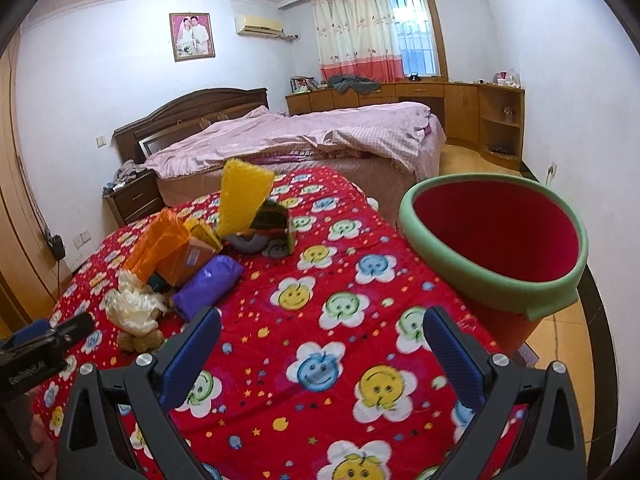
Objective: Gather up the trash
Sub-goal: 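Grasp the white crumpled tissue with the left gripper while the right gripper grasps the purple packet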
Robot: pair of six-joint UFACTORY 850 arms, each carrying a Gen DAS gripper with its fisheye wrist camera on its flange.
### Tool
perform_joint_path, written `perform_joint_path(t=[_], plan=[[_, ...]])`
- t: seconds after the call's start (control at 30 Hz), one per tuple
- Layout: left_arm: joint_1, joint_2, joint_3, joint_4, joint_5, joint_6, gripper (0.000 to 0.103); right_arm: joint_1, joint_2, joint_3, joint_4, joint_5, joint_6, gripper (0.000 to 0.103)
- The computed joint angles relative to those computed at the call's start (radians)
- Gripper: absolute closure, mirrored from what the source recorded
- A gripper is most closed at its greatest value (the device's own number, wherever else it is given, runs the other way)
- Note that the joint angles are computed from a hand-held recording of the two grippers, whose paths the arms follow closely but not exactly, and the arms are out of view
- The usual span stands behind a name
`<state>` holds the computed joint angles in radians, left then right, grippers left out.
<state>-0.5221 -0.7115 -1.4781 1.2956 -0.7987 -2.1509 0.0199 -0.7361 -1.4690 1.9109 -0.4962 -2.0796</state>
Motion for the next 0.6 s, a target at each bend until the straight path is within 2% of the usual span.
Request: perform_joint_path(t=[0.17, 0.3, 0.43, 0.47, 0.5, 0.6], plan=[[0.017, -0.039, -0.068, -0.042, 0.06, 0.103, 0.008, -0.008, -0.004, -0.029, -0.074, 0.015, 0.073, 0.0], [0.034, -0.075, -0.123, -0.096, 0.117, 0.197, 0.015, -0.012, -0.015, -0.052, -0.113, 0.015, 0.112, 0.0], [0.049, -0.09, -0.142, -0.122, 0.173, 0.237, 0.02, -0.017, -0.033, -0.088, -0.223, 0.008, 0.234, 0.0], [0.051, -0.09, -0.141, -0.115, 0.19, 0.234, 0.032, -0.018, -0.04, -0.1, -0.258, 0.002, 0.266, 0.0], [0.054, -0.088, -0.139, -0.115, 0.202, 0.236, 0.049, -0.018, -0.044, -0.109, -0.29, -0.006, 0.294, 0.0], [0.061, -0.075, -0.119, -0.086, 0.245, 0.211, 0.062, -0.012, -0.048, -0.119, -0.327, -0.007, 0.323, 0.0]])
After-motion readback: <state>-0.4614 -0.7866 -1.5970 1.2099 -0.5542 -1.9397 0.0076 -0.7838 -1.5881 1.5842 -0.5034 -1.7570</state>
